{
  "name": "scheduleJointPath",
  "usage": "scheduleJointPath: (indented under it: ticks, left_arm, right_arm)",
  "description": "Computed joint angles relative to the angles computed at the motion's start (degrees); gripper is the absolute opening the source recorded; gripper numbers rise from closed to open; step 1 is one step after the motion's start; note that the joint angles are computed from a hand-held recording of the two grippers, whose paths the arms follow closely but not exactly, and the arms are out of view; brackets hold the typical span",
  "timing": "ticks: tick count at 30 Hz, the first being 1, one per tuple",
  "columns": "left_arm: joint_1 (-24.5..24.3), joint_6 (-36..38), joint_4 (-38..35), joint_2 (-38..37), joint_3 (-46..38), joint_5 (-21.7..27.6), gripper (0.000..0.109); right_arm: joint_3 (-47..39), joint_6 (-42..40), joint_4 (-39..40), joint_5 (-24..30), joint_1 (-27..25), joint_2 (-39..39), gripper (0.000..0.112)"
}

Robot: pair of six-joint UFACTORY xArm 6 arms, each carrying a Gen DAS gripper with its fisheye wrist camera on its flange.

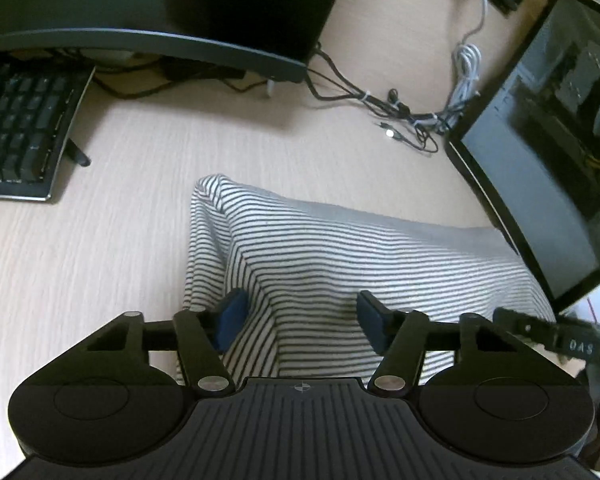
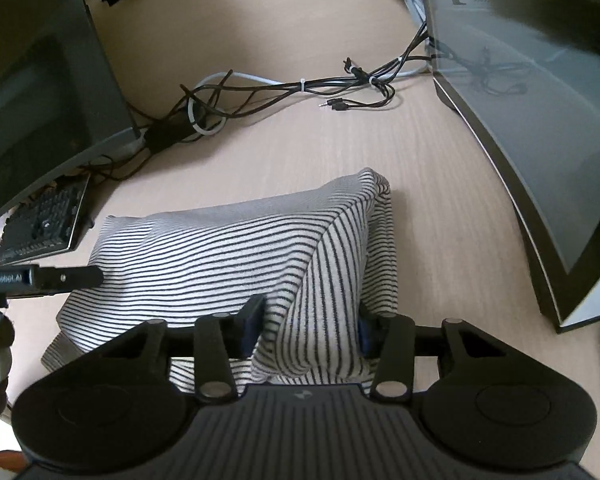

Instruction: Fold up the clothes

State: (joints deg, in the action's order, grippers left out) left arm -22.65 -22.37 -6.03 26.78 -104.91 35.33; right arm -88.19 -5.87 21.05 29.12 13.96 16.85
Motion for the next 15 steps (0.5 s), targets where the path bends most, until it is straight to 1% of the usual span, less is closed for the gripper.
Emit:
scheduleJointPath:
  ticks: [2,3,4,5,7,8,9,10,11,12,13,14,15]
  left_arm:
    - [0.0,0.5,-0.9,-1.2,1.8,-0.8,0.054]
    - [0.0,0.8,-1.8,-1.9,2.7,-1.2,0.051]
    - [0.0,1.6,-3.8,-2.7,3.3,-1.6,0.051]
    - [0.0,2.4,-5.9,-3.5,3.9,-2.0,0.051]
    - [-0.3,6.4,-9.7,-5.1,4.7,-2.9,0.051]
    - [-0.6,8.4,-10.6,-6.1,5.3,-3.2,0.051]
    - [-0.8,9.8,-11.0,-7.1,6.1,-3.5,0.055]
    - [-0.9,10.5,-11.6,-7.6,6.5,-3.3,0.056]
    - [-1.0,10.1,-11.3,-8.0,7.1,-2.8,0.057]
    - [-1.1,8.2,-9.0,-8.1,7.2,-1.5,0.057]
    - [-1.1,6.4,-6.7,-8.0,7.2,-0.1,0.058]
    - [-1.1,4.5,-4.5,-8.0,7.2,1.4,0.058]
    - [-1.1,2.2,-2.2,-8.1,7.4,2.6,0.06]
  right_arm:
    - [-0.3,0.2,1.9,0.4,-0.2,0.5,0.047]
    - [-0.4,0.4,3.0,0.7,-0.2,0.4,0.04]
    - [-0.5,0.5,4.1,1.0,-0.1,0.2,0.032]
    - [-0.2,-1.7,7.4,1.2,-0.1,-0.7,0.03]
    - [0.4,-7.5,15.3,1.8,-0.2,-3.0,0.028]
    - [0.6,-9.1,16.6,2.3,-0.4,-3.9,0.028]
    - [0.8,-10.1,16.9,2.9,-0.7,-4.7,0.028]
    - [1.0,-9.3,15.0,2.9,-0.8,-4.9,0.028]
    - [1.2,-6.2,10.7,3.0,-1.0,-4.5,0.028]
    - [1.3,-2.5,5.8,3.4,-1.3,-3.8,0.029]
    - [1.5,0.3,2.6,4.1,-1.5,-3.4,0.031]
    - [1.8,2.5,0.4,4.9,-1.8,-2.9,0.034]
    - [2.6,2.6,0.5,4.6,-1.9,-3.3,0.036]
